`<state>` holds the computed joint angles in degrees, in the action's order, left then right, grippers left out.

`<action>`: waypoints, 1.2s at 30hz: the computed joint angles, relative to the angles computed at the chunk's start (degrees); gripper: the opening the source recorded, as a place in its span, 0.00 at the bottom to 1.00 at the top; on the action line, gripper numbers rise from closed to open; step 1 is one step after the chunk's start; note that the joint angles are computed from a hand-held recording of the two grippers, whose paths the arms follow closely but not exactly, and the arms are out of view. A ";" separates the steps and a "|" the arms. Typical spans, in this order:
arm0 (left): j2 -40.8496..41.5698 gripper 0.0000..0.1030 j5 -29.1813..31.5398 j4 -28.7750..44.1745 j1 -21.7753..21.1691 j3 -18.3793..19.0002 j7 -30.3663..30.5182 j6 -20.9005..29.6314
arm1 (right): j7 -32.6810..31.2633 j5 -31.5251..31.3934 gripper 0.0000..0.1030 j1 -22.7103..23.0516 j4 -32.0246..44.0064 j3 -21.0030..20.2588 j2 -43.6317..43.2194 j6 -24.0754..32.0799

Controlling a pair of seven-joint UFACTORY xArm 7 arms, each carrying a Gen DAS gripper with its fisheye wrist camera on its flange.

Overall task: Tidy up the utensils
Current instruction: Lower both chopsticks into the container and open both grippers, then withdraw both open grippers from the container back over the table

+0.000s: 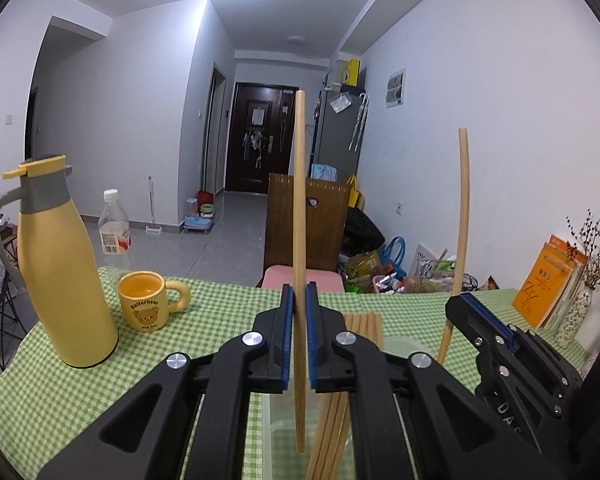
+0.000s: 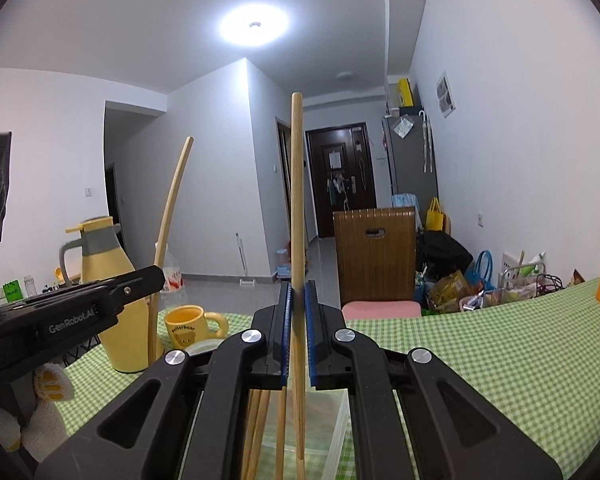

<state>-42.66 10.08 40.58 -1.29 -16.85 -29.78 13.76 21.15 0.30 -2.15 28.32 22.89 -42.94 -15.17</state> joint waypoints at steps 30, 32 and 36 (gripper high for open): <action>-13.11 0.93 -1.72 -9.60 -1.48 4.82 3.71 2.93 | -1.89 -3.74 0.84 7.11 -5.93 -8.15 -10.09 13.21; -14.94 0.93 -2.03 -10.24 -1.58 4.94 4.37 3.72 | -1.32 -3.83 0.87 7.06 -6.78 -7.77 -11.89 13.75; -17.59 0.93 -2.92 -10.74 -2.15 4.70 5.10 6.11 | -0.17 -4.35 0.92 6.61 -7.49 -6.57 -14.41 14.94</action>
